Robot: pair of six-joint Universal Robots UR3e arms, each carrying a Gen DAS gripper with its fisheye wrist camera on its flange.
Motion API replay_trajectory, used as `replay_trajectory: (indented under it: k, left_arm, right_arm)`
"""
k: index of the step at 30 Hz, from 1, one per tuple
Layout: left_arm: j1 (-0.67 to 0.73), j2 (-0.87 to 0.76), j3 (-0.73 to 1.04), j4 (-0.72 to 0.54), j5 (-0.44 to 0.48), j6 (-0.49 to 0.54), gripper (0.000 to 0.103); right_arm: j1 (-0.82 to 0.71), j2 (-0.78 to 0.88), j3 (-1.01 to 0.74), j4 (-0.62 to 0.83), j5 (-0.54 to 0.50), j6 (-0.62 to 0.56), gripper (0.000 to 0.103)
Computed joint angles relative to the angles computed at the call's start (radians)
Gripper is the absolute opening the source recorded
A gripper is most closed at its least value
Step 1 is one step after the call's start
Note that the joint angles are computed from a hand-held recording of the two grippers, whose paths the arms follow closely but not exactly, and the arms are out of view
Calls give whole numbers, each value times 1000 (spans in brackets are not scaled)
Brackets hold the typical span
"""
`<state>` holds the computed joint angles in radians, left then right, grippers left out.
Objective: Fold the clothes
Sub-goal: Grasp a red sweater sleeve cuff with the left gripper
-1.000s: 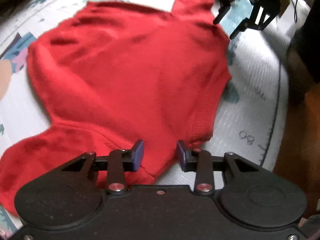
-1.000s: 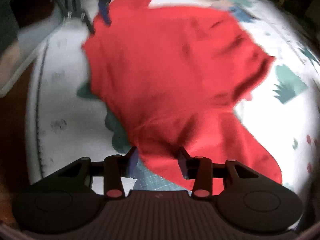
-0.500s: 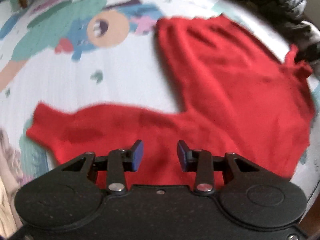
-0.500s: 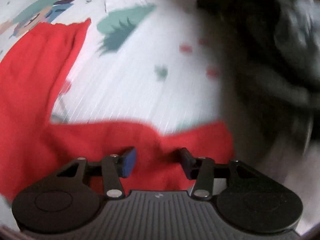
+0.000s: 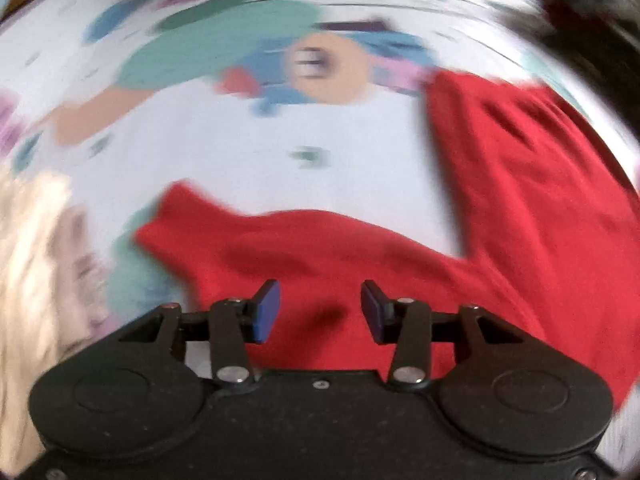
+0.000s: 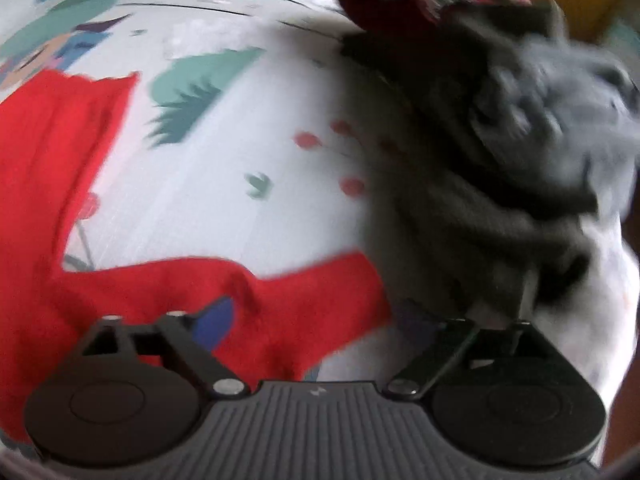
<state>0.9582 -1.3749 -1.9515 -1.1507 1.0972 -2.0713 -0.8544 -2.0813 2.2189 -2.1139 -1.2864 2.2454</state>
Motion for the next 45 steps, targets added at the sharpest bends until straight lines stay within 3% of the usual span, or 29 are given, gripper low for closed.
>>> replay_trajectory:
  k: [3,5,8,10,11,12,13,14,15,19,24,26,29,30,31,33,39,41,42,44,45]
  left_arm:
    - [-9,-118,87,102,22,-204,51]
    - [-28,-201,148,164,45,-305,51]
    - [-63,-324,243,195,103,-399,51]
    - [-78,-367,265,217,129,-409,51]
    - [-82,-370,264,221,124,-401,48]
    - [-85,-368,262,224,114,-389,42]
    - [-89,-363,261,215,109,-379,30]
    - [-93,-356,262,202,105,-370,18]
    - [-93,-347,258,199,97,-356,14]
    - [-87,-310,238,190,59,-292,8]
    - [-20,-252,266,71,-98,-175,8]
    - [-14,-249,289,40,-131,-145,8]
    - [-21,-253,308,37,-140,-152,8]
    - [-24,-254,309,39,-138,-154,8]
    - [-29,-253,303,47,-131,-154,8]
    - [-37,-257,292,63,-113,-156,8]
    - [-46,-268,284,80,-86,-162,8]
    - [-47,-269,284,80,-78,-158,8]
    - [-48,-273,284,84,-72,-161,8]
    - [-49,-282,282,95,-58,-169,8]
    - [-50,-286,282,100,-51,-173,8]
  right_arm:
    - [25,94,-19,-45,-25,117,70]
    - [36,149,-43,-62,-32,159,64]
    - [29,169,-46,-59,-27,157,48]
    - [23,168,-41,-53,-20,144,37]
    - [22,164,-38,-52,-16,136,33]
    - [21,161,-35,-51,-11,129,18]
    - [30,158,-29,-64,-17,127,8]
    - [41,157,-21,-82,-24,128,7]
    - [45,155,-18,-88,-22,119,3]
    - [1,91,-5,-81,65,38,2]
    - [-92,-52,28,-47,251,-206,2]
    - [-80,-37,15,-61,256,-195,2]
    - [-13,84,-60,-81,147,-63,4]
    - [-2,120,-86,-71,113,-22,19]
    - [1,140,-95,-78,84,22,48]
    - [-25,159,-106,-46,77,89,80]
    - [-52,215,-118,7,41,201,77]
    - [-75,217,-110,25,59,206,59]
    - [-80,212,-97,21,60,197,40]
    - [-88,202,-81,17,64,176,32]
    - [-93,199,-81,23,71,166,14]
